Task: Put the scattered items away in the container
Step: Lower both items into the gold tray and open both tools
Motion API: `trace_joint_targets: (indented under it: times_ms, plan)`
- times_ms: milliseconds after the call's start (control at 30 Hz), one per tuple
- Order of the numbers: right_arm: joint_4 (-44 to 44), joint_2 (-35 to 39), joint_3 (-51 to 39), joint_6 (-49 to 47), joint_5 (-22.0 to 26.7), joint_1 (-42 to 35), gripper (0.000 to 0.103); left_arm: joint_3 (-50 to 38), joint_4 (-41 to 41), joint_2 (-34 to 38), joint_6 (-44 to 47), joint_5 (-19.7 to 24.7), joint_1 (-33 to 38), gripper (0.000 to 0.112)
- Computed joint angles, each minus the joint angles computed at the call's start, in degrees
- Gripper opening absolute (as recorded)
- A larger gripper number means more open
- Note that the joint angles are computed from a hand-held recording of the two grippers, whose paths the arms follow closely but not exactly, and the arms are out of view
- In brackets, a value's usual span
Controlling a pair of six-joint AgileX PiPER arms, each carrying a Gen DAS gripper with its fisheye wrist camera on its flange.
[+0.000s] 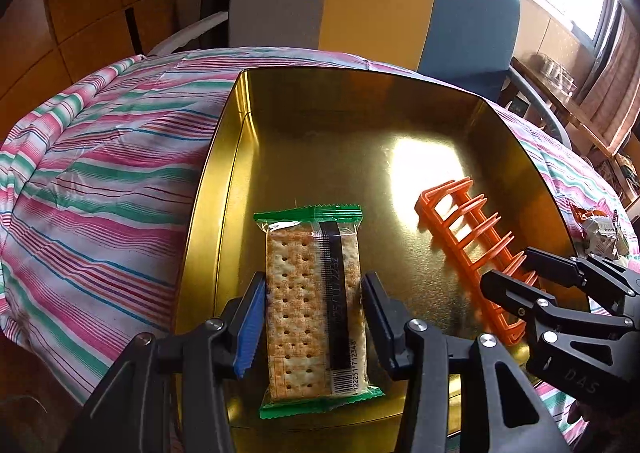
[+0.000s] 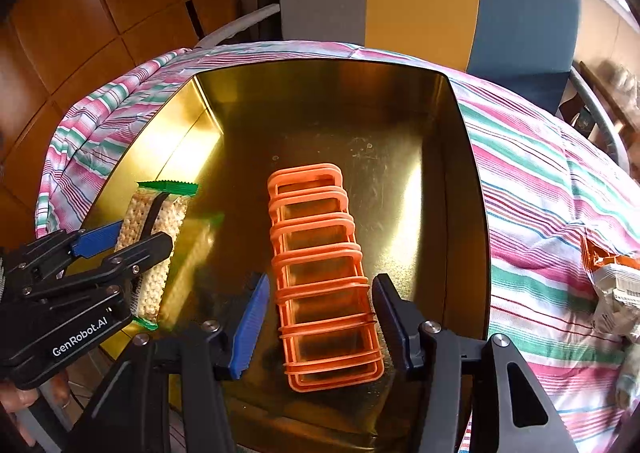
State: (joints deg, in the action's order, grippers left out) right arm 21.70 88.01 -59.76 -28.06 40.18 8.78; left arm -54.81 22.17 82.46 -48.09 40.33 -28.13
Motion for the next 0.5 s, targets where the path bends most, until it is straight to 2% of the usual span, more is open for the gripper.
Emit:
trace_joint_targets:
  times_ms: [233,500]
  plan:
    - [2.6,-1.4,1.3,-2.2,0.3,-1.0,0.055,1.4,5.0,-2.7,-6.5,2.0,-2.5,0.049]
    - [7.8,-6.4,4.1,-6.9,1.4,-3.7,0.055,1.0,10.5,-6.3,-13.7,6.1,-9.1,0.056]
